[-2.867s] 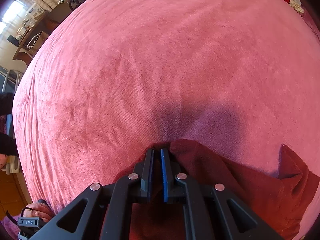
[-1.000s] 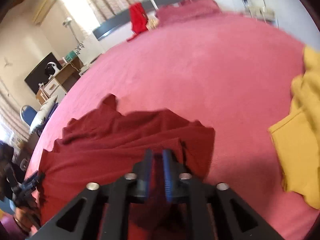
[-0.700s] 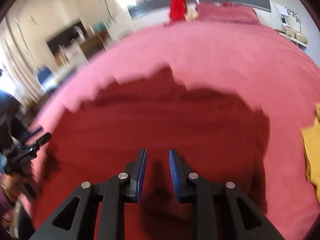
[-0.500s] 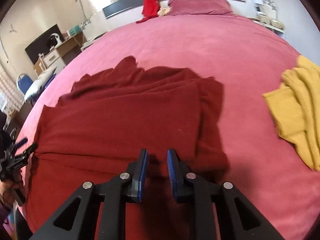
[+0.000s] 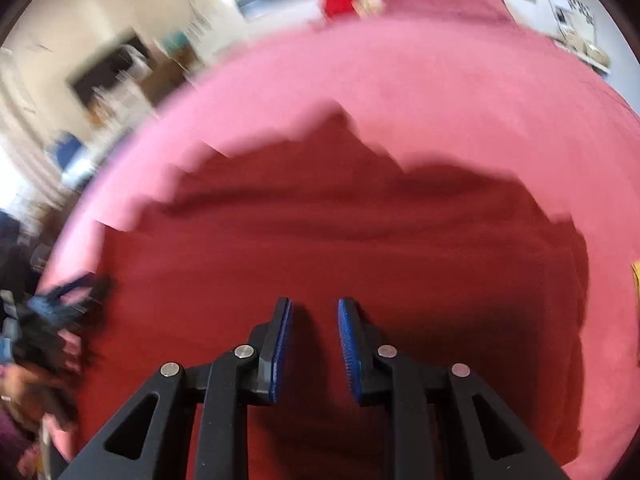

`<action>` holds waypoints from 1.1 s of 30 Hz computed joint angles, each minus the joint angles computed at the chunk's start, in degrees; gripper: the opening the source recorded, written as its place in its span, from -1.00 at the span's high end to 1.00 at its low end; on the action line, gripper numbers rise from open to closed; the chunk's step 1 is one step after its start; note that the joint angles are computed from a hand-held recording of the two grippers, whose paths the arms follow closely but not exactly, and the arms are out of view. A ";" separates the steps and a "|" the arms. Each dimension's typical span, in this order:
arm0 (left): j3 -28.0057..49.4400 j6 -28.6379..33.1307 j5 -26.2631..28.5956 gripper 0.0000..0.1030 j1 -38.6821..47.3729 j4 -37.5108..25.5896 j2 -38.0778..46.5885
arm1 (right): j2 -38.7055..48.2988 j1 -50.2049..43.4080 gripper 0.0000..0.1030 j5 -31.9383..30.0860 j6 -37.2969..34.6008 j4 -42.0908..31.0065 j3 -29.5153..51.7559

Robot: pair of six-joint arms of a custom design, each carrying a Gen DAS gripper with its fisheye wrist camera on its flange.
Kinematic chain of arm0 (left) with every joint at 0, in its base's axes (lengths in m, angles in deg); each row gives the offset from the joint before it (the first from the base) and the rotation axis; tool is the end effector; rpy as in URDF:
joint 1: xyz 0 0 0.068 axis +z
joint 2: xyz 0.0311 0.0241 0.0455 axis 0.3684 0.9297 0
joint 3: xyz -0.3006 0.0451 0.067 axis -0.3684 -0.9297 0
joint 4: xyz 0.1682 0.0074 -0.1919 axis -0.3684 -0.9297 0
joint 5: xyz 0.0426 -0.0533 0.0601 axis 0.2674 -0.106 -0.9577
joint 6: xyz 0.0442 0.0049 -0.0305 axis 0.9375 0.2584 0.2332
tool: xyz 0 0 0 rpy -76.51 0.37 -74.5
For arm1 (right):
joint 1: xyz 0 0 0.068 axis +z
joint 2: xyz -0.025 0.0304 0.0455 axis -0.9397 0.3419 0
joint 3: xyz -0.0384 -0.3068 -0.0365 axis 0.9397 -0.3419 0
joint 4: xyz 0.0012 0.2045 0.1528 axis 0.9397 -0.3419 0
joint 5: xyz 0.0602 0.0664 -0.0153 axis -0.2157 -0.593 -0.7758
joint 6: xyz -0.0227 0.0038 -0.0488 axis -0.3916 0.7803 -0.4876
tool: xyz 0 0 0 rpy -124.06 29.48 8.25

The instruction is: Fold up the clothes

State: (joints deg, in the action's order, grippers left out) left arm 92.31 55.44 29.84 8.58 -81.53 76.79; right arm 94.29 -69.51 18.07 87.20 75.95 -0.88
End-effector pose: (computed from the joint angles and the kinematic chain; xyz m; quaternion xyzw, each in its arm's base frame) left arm 0.2818 -0.0614 0.1903 -0.1092 0.9300 -0.0644 0.3449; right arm 0.1971 0.0147 0.1200 -0.0199 0.9466 0.1889 0.2605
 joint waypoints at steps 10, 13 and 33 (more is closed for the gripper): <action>37.68 0.97 27.25 -0.86 6.19 -16.54 24.65 | 20.17 -10.97 0.42 -23.13 -4.44 -28.61 38.37; 50.67 -1.50 32.48 -0.86 6.00 -24.36 34.67 | 29.68 -8.60 0.38 -17.85 -5.49 -36.96 51.18; 64.49 -2.43 38.35 -1.00 2.72 -32.87 43.09 | 34.28 -4.46 0.91 -22.93 1.43 -28.73 53.80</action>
